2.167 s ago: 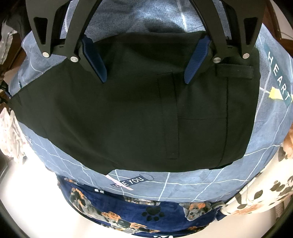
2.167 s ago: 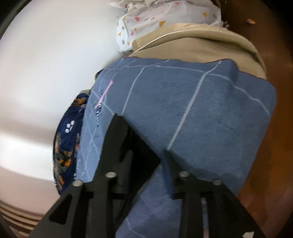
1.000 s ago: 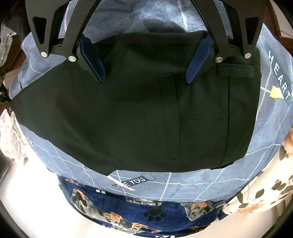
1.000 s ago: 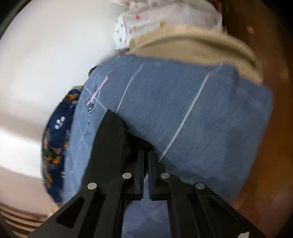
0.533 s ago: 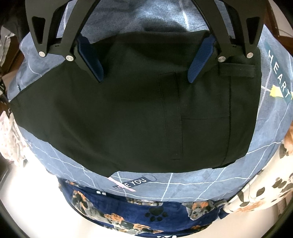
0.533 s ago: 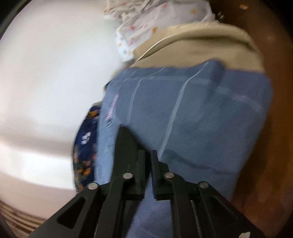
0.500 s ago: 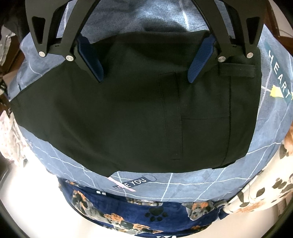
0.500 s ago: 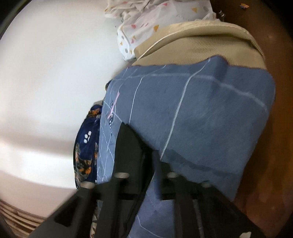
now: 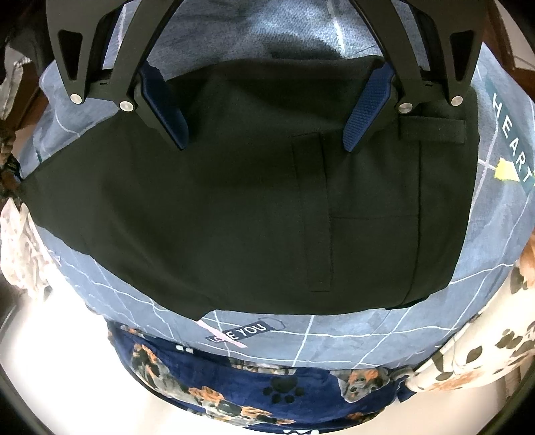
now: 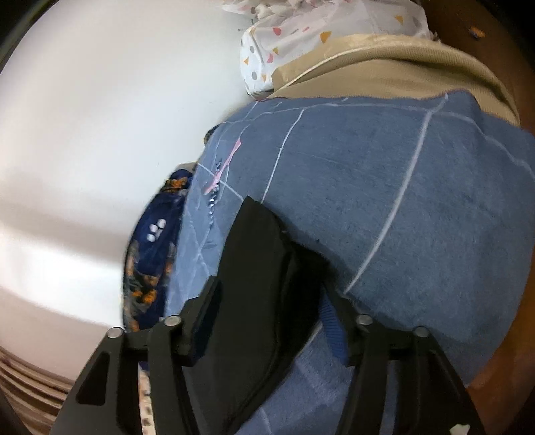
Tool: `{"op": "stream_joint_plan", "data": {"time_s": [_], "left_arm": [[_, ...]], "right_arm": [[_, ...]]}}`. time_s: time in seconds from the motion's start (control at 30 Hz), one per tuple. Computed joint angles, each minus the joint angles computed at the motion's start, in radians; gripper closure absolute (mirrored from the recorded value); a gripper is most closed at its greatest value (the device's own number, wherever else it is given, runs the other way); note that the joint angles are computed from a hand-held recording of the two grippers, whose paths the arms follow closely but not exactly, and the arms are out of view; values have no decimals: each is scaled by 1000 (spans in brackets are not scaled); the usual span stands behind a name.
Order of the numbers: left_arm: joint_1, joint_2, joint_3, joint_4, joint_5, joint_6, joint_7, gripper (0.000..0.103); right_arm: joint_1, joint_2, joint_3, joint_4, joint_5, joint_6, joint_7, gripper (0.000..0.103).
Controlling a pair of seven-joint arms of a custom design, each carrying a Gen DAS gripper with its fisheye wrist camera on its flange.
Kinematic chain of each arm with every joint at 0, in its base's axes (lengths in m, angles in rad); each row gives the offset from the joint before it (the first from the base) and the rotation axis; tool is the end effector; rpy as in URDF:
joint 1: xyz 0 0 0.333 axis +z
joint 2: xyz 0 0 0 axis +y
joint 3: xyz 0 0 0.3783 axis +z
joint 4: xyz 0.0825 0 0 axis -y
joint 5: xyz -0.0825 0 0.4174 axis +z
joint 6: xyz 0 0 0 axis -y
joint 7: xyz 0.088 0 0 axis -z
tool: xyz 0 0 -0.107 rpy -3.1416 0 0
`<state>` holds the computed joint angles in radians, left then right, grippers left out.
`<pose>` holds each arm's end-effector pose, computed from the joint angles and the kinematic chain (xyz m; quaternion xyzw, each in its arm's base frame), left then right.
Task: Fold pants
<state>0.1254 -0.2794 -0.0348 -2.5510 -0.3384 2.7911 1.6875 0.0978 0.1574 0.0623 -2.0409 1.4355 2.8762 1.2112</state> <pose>0.4718 0.0576 0.4622 -0.7635 0.5867 -0.2312 0.1393 0.6349 0.0438 0.4471 -0.3405 0.8248 0.0468 0.4490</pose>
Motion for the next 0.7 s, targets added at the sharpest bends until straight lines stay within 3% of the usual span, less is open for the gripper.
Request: {"op": "stream_joint_plan", "data": {"time_s": [0.03, 0.07, 0.1, 0.23, 0.3, 0.4, 0.43, 0.5, 0.7], "left_arm": [[1, 0, -1, 0, 2, 0, -2, 8], [1, 0, -1, 0, 3, 0, -3, 8], [-1, 0, 1, 0, 0, -1, 0, 8], [-9, -9, 9, -3, -32, 14, 0, 8], [19, -19, -14, -8, 4, 32, -45, 8], [113, -22, -89, -2, 169, 25, -174, 8], [178, -23, -141, 5, 276, 14, -267, 8], [229, -27, -178, 9, 395, 5, -371, 8], [224, -28, -149, 2, 498, 14, -461, 8]], "right_arm": [[30, 4, -33, -9, -134, 4, 114, 87], [26, 9, -32, -11, -199, -5, 174, 91], [-11, 8, 3, -13, -193, -4, 173, 92], [-22, 6, 18, -13, -124, 0, 119, 92], [-25, 5, 22, -12, -49, 9, 79, 92], [-7, 11, 13, -9, -134, 24, 140, 92], [-8, 11, 14, -8, -145, 24, 155, 92], [-10, 6, 19, -6, -154, 28, 161, 92], [7, -14, 28, 7, -274, 44, 210, 92]]}}
